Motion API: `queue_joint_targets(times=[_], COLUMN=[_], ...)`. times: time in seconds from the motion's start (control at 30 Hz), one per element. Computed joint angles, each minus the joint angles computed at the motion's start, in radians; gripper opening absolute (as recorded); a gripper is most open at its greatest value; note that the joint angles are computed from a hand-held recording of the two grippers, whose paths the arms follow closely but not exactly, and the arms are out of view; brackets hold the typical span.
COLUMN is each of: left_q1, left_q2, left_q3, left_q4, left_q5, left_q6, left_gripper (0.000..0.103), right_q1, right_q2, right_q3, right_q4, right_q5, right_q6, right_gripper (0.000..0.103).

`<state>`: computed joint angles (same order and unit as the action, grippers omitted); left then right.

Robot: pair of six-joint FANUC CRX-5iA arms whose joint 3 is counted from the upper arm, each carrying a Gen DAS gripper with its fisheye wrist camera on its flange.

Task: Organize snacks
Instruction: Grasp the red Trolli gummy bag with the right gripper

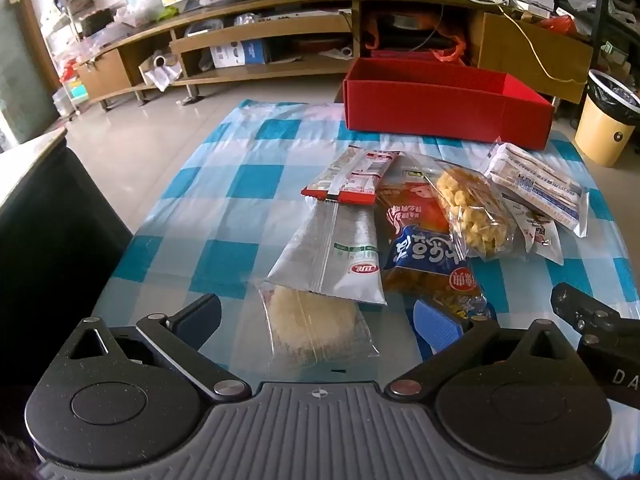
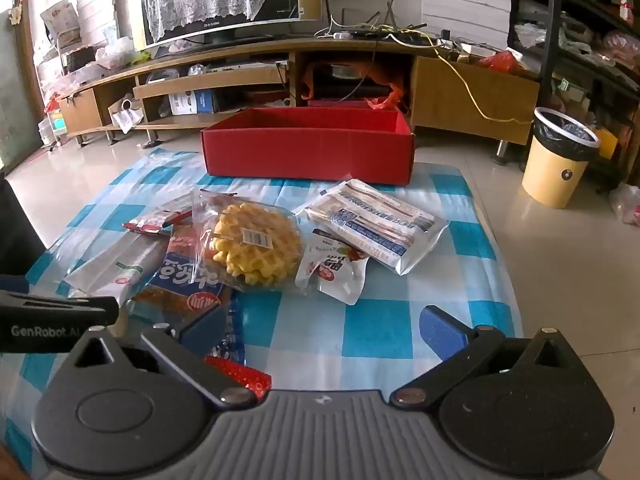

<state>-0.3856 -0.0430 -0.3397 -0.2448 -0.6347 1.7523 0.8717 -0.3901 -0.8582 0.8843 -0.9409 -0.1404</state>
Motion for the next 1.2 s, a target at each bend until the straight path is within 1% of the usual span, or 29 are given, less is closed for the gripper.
queue_joint_targets(times=[0.03, 0.17, 0.33, 0.4, 0.5, 0.6, 0.67, 0.77, 0.9, 1.13, 1.2], left_q1=[-0.001, -0.004, 0.034, 0.033, 0.029, 0.053, 0.062, 0.071, 0.077, 0.094, 0.095], left_q2=[0.0, 0.001, -0.009, -0.018, -0.028, -0.043, -0.051, -0.052, -0.047, -0.037, -0.037], left_q3=[0.001, -0.001, -0.032, -0.041, -0.045, -0.06, -0.059, -0.052, -0.036, -0.032, -0.033], left_q4=[-0.002, -0.012, 0.075, 0.071, 0.059, 0.097, 0.095, 0.082, 0.055, 0.072, 0.075], left_q5=[-0.001, -0.013, -0.028, -0.032, -0.049, -0.057, -0.062, -0.074, -0.091, -0.101, -0.097], left_q6=[0.002, 0.01, -0.079, -0.077, -0.075, -0.104, -0.095, -0.077, -0.049, -0.05, -0.05], left_gripper=[0.103, 0.103, 0.103, 0.103, 0.103, 0.103, 0.103, 0.103, 0.103, 0.103, 0.103], right_q1=[0.001, 0.003, 0.005, 0.025, 0.036, 0.045, 0.051, 0.059, 0.063, 0.071, 0.069], right_q2=[0.003, 0.007, 0.007, 0.019, 0.017, 0.02, 0.014, 0.01, 0.019, 0.047, 0.05], right_q3=[0.01, 0.01, 0.01, 0.029, 0.036, 0.045, 0.048, 0.051, 0.064, 0.077, 0.08], right_q4=[-0.022, -0.023, -0.064, -0.083, -0.099, -0.112, -0.12, -0.131, -0.171, -0.195, -0.206], right_q5=[-0.003, -0.004, 0.01, -0.02, -0.039, -0.051, -0.05, -0.036, 0.003, 0.032, 0.035], right_q6=[0.019, 0.025, 0.033, 0.045, 0.061, 0.076, 0.085, 0.095, 0.137, 0.185, 0.191], right_gripper=[0.1, 0.1, 0.1, 0.1, 0.1, 0.1, 0.1, 0.099, 0.095, 0.093, 0.089])
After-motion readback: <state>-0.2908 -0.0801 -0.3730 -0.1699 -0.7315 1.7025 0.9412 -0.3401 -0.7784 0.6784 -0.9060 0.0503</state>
